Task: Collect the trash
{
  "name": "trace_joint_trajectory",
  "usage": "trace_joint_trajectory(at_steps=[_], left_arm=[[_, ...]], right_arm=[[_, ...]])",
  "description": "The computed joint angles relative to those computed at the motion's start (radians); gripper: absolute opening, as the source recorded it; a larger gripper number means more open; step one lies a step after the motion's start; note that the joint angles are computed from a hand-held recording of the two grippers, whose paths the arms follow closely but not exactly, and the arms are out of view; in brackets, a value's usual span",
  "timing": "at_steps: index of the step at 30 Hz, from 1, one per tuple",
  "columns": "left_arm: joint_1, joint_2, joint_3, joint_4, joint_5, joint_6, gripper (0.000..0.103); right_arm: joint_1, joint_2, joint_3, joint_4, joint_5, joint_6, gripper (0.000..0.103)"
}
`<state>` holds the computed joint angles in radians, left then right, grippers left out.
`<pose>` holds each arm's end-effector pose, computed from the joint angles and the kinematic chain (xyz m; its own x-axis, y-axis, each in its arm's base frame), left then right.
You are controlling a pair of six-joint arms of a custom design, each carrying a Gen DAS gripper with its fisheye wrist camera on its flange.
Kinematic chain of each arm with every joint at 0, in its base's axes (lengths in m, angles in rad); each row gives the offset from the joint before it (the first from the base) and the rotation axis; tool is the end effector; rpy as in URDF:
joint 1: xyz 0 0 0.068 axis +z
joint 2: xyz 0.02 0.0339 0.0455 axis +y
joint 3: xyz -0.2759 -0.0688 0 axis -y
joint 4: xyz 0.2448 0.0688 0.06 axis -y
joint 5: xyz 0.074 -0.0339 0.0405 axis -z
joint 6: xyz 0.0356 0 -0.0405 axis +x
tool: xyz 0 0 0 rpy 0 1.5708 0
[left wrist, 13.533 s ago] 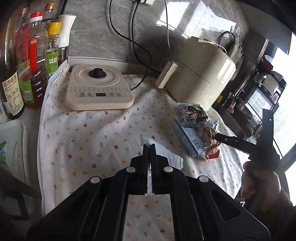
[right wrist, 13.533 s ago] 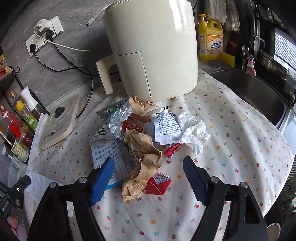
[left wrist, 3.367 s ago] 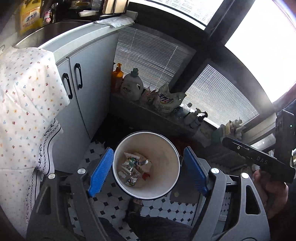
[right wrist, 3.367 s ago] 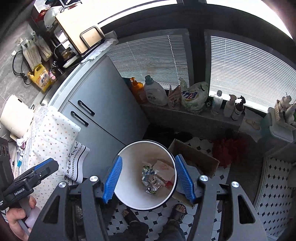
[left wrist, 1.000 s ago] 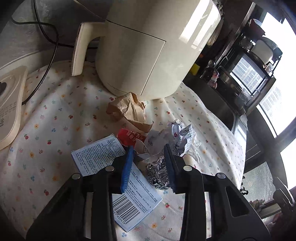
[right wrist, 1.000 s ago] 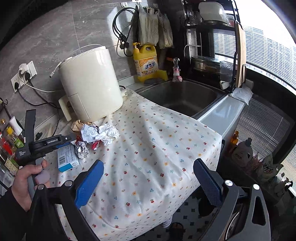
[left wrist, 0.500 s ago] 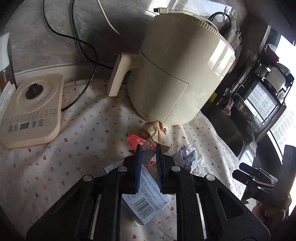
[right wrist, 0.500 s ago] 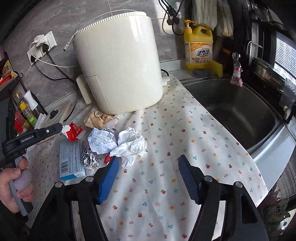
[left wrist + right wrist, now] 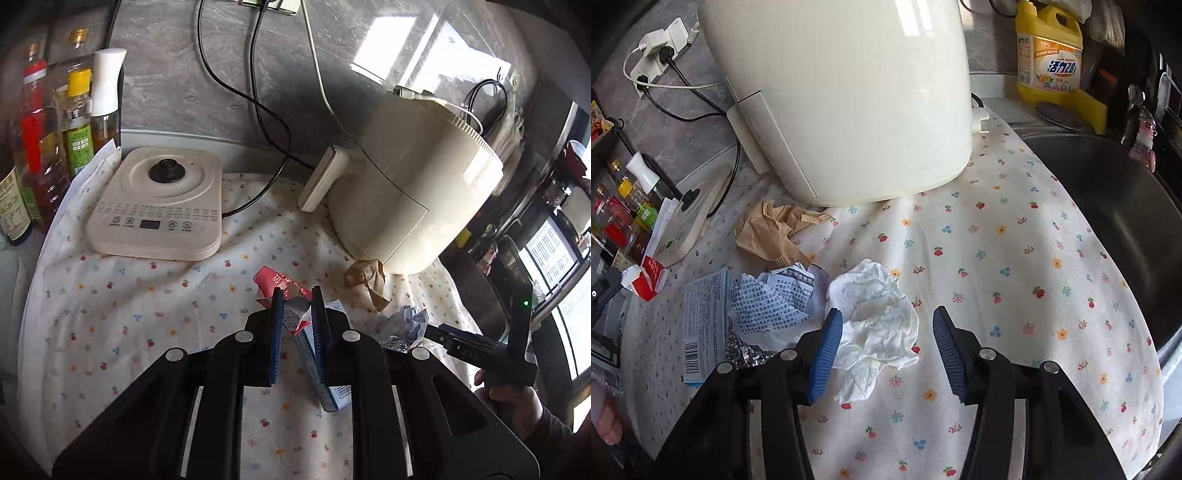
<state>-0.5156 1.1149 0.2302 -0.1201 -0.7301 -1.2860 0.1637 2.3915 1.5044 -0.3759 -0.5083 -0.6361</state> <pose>0.1456 -0.0552 0.1250 -0.2603 -0.6744 -0.6909 -0.6889 0.6311 -0.3565 0.4459 0.0912 0.0495 -0.5854 -0.6227 -0.5192 -0.7901 0.5817 0.1931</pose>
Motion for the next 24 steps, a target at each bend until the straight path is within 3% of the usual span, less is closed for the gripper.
trace_joint_trajectory(at_steps=[3,6,14,24], left_arm=[[-0.032,-0.021,-0.015,-0.037,-0.019,-0.060,0.015],[-0.051,-0.035,-0.025,-0.049,-0.020,-0.077,0.015],[-0.045,-0.090,-0.033,-0.006,0.014,0.055,0.015],[-0.030,-0.108,-0.103,0.206,0.141,0.263,0.015]], right_arm=[[0.026,0.010,0.002,-0.010,0.036,-0.037,0.021],[0.012,0.007,0.010,-0.024,0.029,-0.003,0.011],[-0.075,-0.103,-0.110,0.023,-0.025,0.033,0.010],[-0.189,-0.328,-0.425,0.169,-0.044,0.085,0.010]])
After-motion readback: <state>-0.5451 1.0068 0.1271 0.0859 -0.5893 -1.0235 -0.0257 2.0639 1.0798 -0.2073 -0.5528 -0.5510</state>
